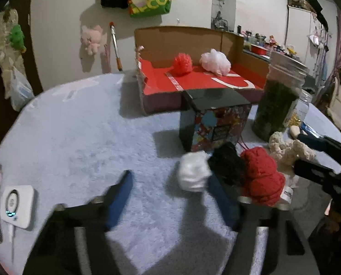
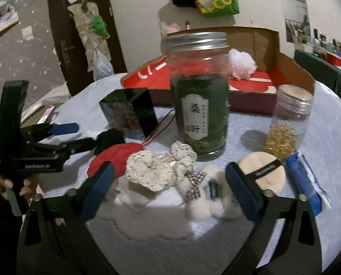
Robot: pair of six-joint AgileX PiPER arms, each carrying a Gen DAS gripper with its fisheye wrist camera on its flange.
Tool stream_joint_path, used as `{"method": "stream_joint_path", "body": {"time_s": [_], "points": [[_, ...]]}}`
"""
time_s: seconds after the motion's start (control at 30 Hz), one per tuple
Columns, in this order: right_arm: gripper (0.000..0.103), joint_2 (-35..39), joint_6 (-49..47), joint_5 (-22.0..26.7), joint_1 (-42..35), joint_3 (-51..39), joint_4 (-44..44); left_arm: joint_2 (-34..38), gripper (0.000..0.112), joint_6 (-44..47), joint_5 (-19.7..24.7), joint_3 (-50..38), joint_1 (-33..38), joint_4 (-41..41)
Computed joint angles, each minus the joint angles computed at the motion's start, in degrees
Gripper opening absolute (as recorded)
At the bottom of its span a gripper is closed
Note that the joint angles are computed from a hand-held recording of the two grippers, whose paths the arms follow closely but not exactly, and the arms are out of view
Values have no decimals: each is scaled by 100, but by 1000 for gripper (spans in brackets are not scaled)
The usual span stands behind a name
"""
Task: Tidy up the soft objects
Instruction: 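Grasp the cream lace scrunchie with the right tool while the left tool grasps the white fluffy toy, then carry the lace scrunchie with the right tool into the box while the left tool carries the white toy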
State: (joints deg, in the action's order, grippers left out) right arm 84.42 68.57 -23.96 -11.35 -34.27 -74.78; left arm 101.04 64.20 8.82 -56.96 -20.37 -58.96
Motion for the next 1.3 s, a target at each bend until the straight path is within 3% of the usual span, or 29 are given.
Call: {"method": "stream_joint_path", "body": {"time_s": [0.07, 0.17, 0.27, 0.47, 0.7, 0.8, 0.9, 1.07, 1.3], "points": [[56, 66, 143, -29, 30, -57, -186, 106, 27, 36, 411, -122, 123, -23], [34, 91, 38, -134, -23, -44, -172, 59, 20, 637, 329, 6, 102, -573], [26, 26, -120, -339, -140, 35, -117, -79, 16, 1218, 266, 157, 86, -1203], [24, -415, -820, -479, -305, 370, 341, -558, 15, 1481, 119, 464, 43, -1575], [24, -704, -237, -889, -990, 423, -397, -901, 15, 2075, 129, 631, -446, -2358], [24, -751, -15, -1145, -1331, 391, -758, -916, 15, 2691, 255, 622, -723, -3053], [24, -801, 25, -1323, -1590, 381, -966, -781, 15, 2816, 272, 476, -1058, -3169], [24, -706, 205, -1687, -1968, 250, -1310, -403, 15, 2011, 339, 99, -1340, -2490], [24, -476, 205, -1790, -2027, 137, -1390, -74, 15, 980, 405, -250, -1449, -1571]]}}
